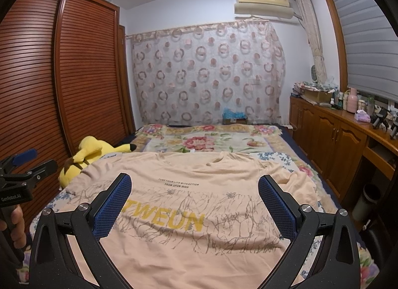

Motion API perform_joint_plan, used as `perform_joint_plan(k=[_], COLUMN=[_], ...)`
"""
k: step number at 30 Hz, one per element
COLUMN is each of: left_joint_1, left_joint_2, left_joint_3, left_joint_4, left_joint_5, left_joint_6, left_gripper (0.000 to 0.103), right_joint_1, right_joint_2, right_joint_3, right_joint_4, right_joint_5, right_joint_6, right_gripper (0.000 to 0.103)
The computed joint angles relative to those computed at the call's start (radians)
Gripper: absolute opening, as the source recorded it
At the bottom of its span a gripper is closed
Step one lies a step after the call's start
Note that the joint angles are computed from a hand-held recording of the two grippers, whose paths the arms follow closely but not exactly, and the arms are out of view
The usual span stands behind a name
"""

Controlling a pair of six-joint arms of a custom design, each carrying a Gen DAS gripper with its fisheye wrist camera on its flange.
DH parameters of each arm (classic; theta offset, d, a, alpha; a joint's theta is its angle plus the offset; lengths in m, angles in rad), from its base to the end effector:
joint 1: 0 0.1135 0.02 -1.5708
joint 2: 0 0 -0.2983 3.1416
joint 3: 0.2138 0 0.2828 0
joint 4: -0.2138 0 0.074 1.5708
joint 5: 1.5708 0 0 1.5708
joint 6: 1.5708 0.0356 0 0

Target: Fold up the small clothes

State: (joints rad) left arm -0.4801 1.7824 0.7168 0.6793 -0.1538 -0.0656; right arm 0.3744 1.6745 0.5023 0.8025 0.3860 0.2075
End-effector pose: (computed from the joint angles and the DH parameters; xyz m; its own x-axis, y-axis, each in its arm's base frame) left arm 0.3307 -0.1661 0.1512 -0.3551 0.1119 -0.9281 0.3079 0.9514 -0.0031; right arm 0.2964 0.1021 0.1401 -0.3316 0.0748 -0.9405 0.0575 0.9966 0.0590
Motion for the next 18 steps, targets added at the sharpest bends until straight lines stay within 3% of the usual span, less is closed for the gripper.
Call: perform_joint_plan(k=[18], left_joint_1=[0.025], left_joint_2=[-0.004], left_joint_3=[0.027], left_joint_4=[-0.047], left_joint_5=[0.009], left_joint_6=[0.009], left_gripper=[0.103], right_joint_1=[-0.008], right_joint_2=[0.025], right_joint_3=[0.010], right_joint_4=[-0.001], right_joint_5=[-0.044], right_joint_6=[0.001], right_gripper=[0.103])
